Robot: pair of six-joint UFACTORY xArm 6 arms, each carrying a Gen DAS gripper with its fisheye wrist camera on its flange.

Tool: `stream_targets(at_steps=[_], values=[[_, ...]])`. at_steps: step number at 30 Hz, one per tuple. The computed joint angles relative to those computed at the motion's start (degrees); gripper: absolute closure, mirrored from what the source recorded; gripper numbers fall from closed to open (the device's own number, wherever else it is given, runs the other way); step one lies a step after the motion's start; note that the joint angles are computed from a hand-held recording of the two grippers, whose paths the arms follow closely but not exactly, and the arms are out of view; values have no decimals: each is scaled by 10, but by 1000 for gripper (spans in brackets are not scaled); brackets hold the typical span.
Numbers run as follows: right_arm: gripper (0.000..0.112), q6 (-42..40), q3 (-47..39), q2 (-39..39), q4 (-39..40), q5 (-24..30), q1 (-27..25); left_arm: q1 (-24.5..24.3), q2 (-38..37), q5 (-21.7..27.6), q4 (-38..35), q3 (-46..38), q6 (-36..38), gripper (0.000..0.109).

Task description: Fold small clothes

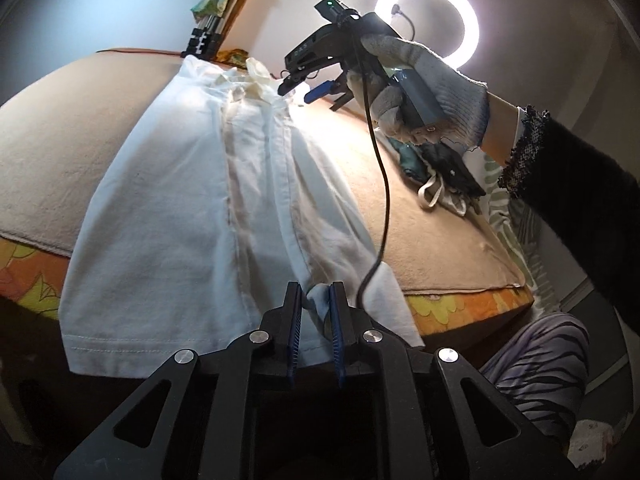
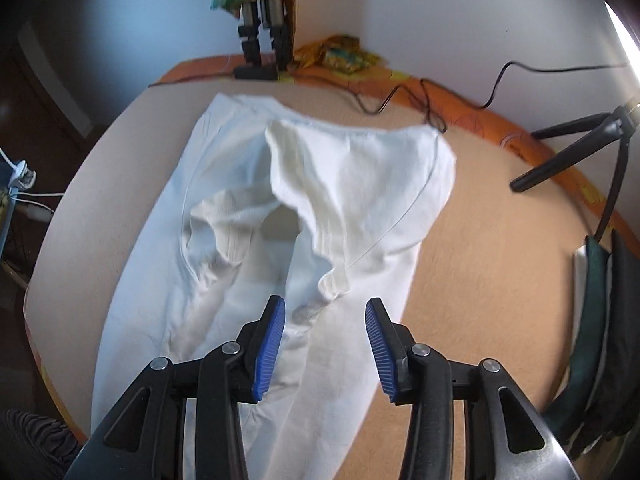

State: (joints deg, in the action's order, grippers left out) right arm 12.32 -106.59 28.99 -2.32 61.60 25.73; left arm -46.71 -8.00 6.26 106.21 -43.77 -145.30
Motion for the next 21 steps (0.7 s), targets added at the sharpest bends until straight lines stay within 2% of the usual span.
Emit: stream_targets(at_steps=[2, 3, 4, 6, 7, 11, 14, 17, 19, 21], values=[[77, 6, -9, 13, -10, 2, 7, 2, 4, -4, 8, -3, -6, 96], [91, 9, -18, 20, -19, 10, 9, 1, 5, -2, 18, -3, -19, 96], [100, 20, -32, 30, -32, 19, 13, -1, 3, 2, 33, -2, -37, 96], [110, 31, -50, 42, -43, 28, 16, -1, 3, 0, 67, -4, -71, 100], [110, 32, -54, 44, -47, 27, 17, -2, 0, 1, 82, -2, -87, 100], [111, 24, -80, 55, -44, 22, 27, -3, -10, 4, 89, 7, -98, 101], [111, 28, -127, 89, -51, 37, 40, -2, -11, 2, 66, 12, -74, 101], [110, 14, -161, 123, -12, 47, 41, -4, -22, 11, 29, 28, -36, 101], [100, 11, -147, 120, -21, 26, 46, -2, -32, 9, 12, 37, -17, 101], [80, 16, -127, 104, -6, 14, 42, -4, -54, 15, -47, 55, 55, 101]])
